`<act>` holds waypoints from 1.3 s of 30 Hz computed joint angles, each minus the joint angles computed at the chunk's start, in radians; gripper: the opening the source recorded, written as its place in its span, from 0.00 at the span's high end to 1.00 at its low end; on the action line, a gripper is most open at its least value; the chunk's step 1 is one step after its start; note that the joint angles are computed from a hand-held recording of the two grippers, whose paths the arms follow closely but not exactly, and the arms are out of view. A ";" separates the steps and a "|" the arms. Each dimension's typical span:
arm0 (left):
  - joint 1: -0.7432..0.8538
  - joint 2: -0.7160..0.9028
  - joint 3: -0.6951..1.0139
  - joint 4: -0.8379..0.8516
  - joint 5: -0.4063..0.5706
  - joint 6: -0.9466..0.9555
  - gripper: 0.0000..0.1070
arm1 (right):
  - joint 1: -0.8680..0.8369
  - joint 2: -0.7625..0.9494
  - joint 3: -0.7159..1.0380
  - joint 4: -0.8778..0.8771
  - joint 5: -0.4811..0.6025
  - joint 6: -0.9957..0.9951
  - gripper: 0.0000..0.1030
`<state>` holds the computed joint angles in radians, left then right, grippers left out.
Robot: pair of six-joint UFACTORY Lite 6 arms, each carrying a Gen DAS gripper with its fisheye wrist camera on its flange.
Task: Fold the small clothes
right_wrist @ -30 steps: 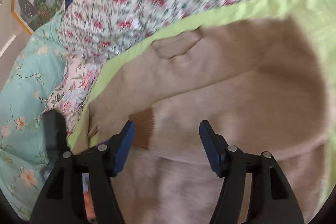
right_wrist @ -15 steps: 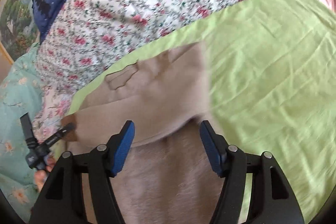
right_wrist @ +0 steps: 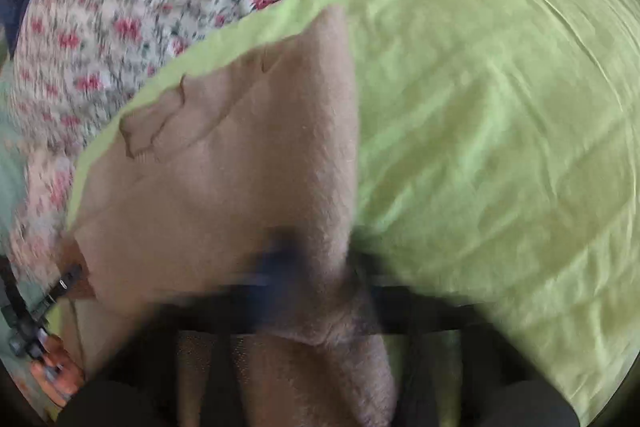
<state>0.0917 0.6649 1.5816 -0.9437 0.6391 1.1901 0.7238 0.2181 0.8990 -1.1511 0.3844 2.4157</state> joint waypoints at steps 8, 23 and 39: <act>-0.040 0.100 0.075 0.152 -0.071 -0.145 0.84 | -0.059 -0.161 -0.134 0.105 0.047 -0.116 0.90; 0.349 -0.404 -0.513 -0.167 -0.149 0.492 0.31 | 0.399 0.076 0.198 -0.087 0.165 0.303 0.48; 0.575 -0.312 -0.543 -0.092 -0.173 0.729 0.93 | 0.534 0.335 0.565 0.147 0.228 0.069 0.44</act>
<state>0.6669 0.3527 1.0386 -1.0359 0.4665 1.9192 1.2574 0.5527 1.4645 -1.0043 0.6129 2.4842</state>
